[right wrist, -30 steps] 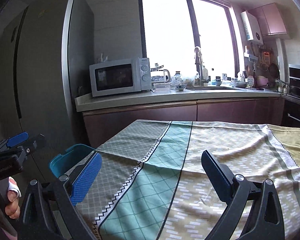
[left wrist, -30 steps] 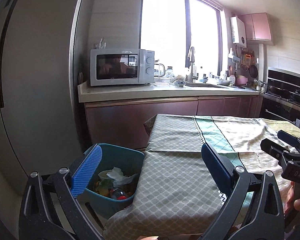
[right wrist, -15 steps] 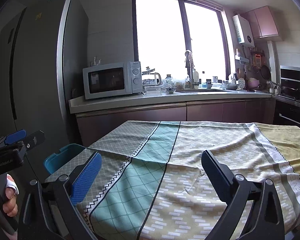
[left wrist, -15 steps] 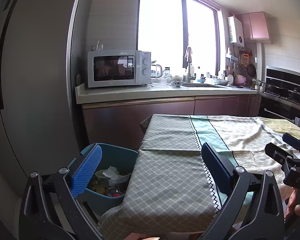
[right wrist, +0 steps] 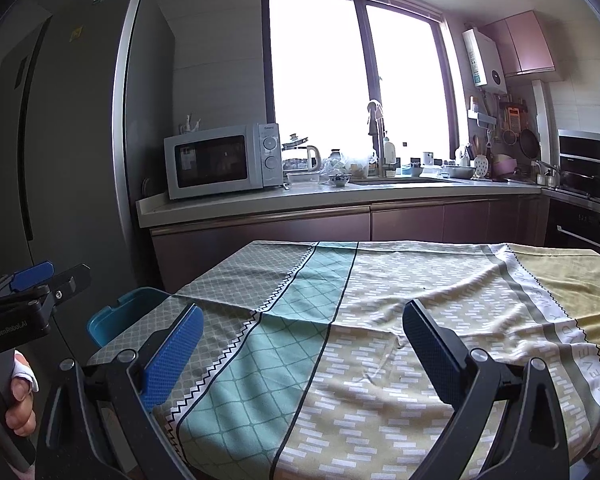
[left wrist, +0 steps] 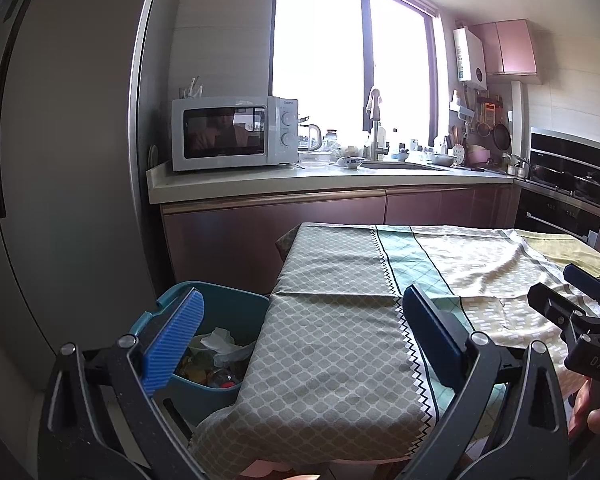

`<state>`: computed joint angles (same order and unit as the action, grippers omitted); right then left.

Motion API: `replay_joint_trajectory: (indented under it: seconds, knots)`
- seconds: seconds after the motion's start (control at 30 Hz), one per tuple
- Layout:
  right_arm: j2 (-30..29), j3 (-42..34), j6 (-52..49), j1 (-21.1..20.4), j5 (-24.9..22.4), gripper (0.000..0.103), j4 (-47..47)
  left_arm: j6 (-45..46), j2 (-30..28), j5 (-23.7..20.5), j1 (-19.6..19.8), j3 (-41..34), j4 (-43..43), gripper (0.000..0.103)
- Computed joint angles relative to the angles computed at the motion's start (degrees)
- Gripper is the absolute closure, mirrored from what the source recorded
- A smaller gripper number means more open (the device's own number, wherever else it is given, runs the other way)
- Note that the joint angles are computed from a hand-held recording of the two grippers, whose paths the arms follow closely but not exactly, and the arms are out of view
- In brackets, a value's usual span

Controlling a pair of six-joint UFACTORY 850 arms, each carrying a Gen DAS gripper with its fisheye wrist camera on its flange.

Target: Collect trash

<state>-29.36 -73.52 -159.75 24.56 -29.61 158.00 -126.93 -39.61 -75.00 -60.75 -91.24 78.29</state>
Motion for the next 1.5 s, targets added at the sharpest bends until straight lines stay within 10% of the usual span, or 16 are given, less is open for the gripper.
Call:
replay_joint_trajectory:
  seconds: [1.5]
  knots:
    - [0.36, 0.56, -0.78, -0.86, -0.52, 0.007, 2.01, 0.90, -2.15, 0.89, 0.25, -2.77, -0.39, 0.005]
